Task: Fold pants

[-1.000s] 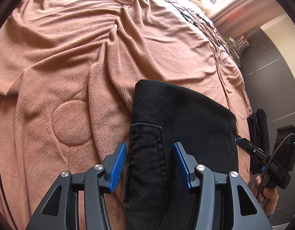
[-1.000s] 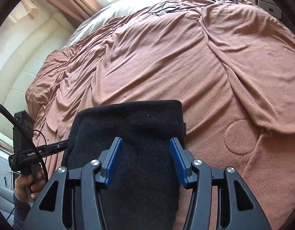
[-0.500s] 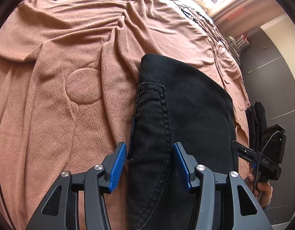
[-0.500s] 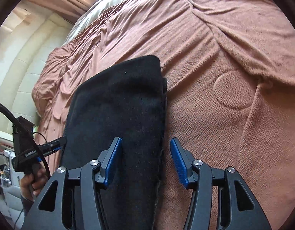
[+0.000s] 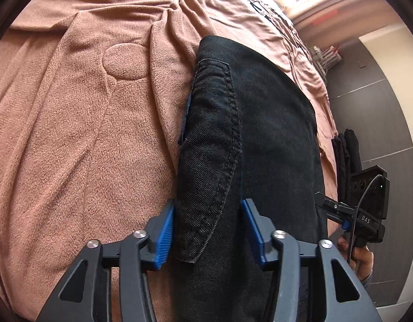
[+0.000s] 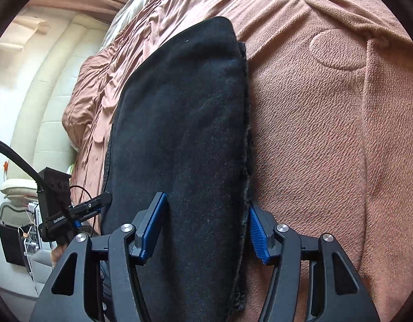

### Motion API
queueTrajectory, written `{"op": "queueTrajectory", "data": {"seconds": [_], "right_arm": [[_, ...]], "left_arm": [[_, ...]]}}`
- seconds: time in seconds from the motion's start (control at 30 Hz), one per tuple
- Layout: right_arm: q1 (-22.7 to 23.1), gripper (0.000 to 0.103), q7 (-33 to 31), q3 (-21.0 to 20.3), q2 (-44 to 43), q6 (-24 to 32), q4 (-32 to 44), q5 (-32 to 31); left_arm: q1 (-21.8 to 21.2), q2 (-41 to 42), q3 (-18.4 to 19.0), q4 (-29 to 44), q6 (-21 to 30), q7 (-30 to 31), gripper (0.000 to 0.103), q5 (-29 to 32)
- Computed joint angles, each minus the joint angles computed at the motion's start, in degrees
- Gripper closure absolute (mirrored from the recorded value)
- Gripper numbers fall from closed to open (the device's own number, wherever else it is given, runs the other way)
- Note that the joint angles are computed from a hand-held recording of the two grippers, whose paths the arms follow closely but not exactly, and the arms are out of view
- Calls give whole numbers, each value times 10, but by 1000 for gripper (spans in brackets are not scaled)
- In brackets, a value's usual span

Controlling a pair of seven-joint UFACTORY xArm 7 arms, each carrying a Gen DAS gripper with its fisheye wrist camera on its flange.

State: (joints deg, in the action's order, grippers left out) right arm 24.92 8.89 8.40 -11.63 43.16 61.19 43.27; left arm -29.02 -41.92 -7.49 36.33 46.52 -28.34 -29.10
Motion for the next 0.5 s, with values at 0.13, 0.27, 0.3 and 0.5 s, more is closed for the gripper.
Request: {"op": "queueTrajectory", "data": {"seconds": [0.13, 0.27, 0.3, 0.5], "right_arm": [[-4, 50, 21, 8, 7, -8, 10, -33], [-1, 53, 47, 15, -5, -21, 2, -65], [0, 54, 54, 15, -7, -25, 0, -70], [9, 55, 85, 23, -28, -44, -22, -115]], "left_arm": [[7, 3, -7, 14, 14, -8, 66, 18], [8, -5, 2, 14, 21, 4, 70, 22], [8, -7, 4, 14, 22, 7, 71, 21], [16, -11, 10, 14, 32, 23, 72, 26]]}}
